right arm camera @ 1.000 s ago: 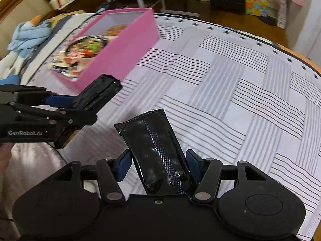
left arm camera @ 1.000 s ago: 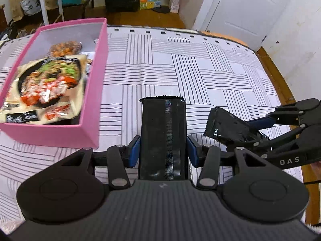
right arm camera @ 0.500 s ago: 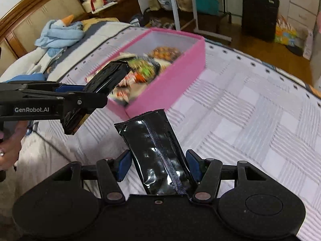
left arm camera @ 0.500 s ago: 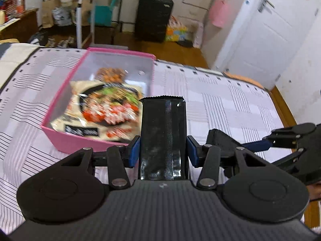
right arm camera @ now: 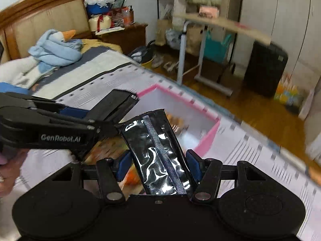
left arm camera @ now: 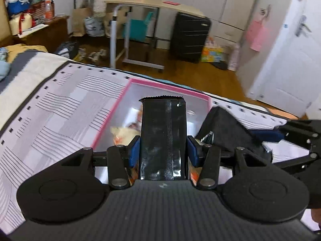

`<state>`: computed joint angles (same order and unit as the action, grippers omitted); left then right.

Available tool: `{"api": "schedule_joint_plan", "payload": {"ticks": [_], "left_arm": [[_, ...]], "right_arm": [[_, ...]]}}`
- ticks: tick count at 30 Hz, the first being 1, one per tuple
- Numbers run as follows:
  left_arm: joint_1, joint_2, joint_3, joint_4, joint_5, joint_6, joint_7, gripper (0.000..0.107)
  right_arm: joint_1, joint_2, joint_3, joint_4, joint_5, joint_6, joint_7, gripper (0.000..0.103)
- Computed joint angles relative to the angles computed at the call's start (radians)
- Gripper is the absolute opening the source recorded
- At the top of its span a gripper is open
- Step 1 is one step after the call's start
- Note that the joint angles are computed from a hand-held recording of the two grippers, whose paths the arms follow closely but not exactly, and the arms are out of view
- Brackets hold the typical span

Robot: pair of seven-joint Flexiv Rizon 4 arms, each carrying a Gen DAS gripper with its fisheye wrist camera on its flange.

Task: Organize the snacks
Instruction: 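Carry both black packs with both grippers over the pink box, then lower both black packs into the box and open both grippers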

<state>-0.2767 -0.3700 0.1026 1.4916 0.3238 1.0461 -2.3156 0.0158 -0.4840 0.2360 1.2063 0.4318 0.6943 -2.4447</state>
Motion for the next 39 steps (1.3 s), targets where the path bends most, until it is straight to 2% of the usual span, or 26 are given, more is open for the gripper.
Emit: {"api": "schedule_joint_plan", "payload": {"ticks": [5,8,11,16,18,22,30,34,39], "left_arm": [[0.083,-0.083,-0.041,-0.046,-0.117,0.018,0.133,0.047],[0.105,-0.123,-0.041,-0.061,-0.161,0.047,0.205,0.047],[0.135,-0.155,-0.063,-0.066,-0.225,0.062,0.309,0.047],[0.121,-0.189,-0.029,-0.085,-0.248,0.078,0.357,0.049],[0.11,-0.199,-0.01,-0.087,-0.244,0.107,0.353,0.053],[0.095,-0.189,-0.002,-0.07,-0.252,0.123,0.36,0.058],[0.06,-0.122,0.013,0.031,-0.249,0.205,0.295,0.059],[0.013,-0.072,0.044,0.076,-0.202,0.215,0.25,0.059],[-0.016,-0.013,0.044,0.119,-0.152,0.218,0.204,0.059]], "right_arm": [[0.05,-0.107,0.005,-0.104,-0.053,0.014,-0.027,0.064],[0.076,-0.158,0.006,-0.141,-0.103,0.047,-0.092,0.064],[0.088,-0.207,0.01,-0.202,-0.15,0.008,-0.128,0.063],[0.097,-0.27,0.017,-0.289,-0.189,-0.065,-0.203,0.063],[0.096,-0.275,0.019,-0.283,-0.183,-0.047,-0.229,0.069],[0.08,-0.252,0.029,-0.224,-0.154,0.021,-0.246,0.071],[-0.077,-0.135,0.111,-0.116,0.118,0.071,-0.197,0.071],[-0.123,-0.06,0.099,-0.035,0.209,0.092,-0.176,0.071],[-0.138,0.026,0.07,0.054,0.266,0.13,-0.183,0.071]]}}
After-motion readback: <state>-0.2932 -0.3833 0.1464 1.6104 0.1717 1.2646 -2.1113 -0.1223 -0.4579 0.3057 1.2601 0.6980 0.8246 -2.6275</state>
